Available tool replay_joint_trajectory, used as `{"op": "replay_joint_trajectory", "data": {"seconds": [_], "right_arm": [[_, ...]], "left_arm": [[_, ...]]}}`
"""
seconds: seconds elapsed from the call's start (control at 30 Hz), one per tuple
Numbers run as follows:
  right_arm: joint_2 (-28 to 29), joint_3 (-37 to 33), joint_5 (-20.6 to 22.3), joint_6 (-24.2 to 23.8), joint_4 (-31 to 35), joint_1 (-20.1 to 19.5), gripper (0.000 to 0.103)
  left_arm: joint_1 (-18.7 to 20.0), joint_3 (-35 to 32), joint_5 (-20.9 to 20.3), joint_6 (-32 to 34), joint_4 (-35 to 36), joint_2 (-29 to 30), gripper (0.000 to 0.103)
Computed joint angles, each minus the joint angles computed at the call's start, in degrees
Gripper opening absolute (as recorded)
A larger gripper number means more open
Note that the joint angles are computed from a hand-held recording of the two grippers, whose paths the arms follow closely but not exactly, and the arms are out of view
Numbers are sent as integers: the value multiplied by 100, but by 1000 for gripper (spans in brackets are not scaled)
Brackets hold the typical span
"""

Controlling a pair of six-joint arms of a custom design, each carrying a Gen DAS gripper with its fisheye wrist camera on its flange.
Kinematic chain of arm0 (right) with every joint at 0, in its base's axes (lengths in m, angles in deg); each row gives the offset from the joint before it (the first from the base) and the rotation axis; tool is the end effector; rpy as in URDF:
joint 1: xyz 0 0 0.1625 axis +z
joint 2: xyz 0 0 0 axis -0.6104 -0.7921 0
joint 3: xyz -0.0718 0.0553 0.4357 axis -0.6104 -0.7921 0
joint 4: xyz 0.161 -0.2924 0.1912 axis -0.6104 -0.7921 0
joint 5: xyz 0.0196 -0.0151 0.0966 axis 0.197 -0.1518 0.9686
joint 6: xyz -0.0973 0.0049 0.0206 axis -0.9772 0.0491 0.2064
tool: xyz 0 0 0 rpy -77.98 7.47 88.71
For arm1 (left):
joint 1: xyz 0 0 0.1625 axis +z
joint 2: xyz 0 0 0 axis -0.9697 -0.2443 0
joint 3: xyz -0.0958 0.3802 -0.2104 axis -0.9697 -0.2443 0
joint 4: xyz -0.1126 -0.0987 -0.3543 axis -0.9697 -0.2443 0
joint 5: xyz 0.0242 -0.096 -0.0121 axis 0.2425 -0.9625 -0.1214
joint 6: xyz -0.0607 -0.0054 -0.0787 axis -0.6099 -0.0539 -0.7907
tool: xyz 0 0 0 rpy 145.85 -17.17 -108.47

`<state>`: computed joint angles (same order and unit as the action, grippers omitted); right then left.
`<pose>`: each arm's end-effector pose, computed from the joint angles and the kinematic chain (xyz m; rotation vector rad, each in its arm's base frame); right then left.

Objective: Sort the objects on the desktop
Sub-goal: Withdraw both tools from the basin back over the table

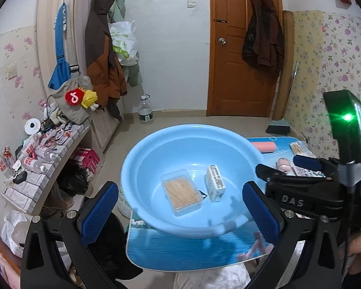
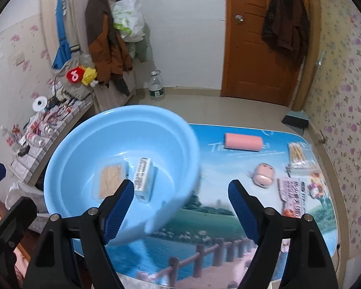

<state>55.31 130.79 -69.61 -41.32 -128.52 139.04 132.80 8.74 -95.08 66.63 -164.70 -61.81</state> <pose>0.2363 -0.7899 0.1307 0.4228 -2.2725 0.8930 -0.2253 -0.7255 0.1640 0.5714 2.1842 -1.0432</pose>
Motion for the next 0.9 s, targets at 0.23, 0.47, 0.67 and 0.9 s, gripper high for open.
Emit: {"op": "replay_joint_trajectory", "data": {"seconds": [0.23, 0.47, 0.67, 0.9], "right_arm": [[-479, 797, -3, -30, -727, -38, 103], [-881, 1522, 38, 161, -1045, -159, 103], [-1243, 2145, 218, 367, -1362, -349, 103], [-1456, 2384, 293, 258, -1513, -420, 103]], "left_arm": [[-115, 28, -49, -106, -17, 79, 103], [-206, 202, -22, -357, -198, 147, 103], [-271, 197, 7, -652, -32, 264, 103], [-364, 111, -37, -598, -24, 390, 103]]}}
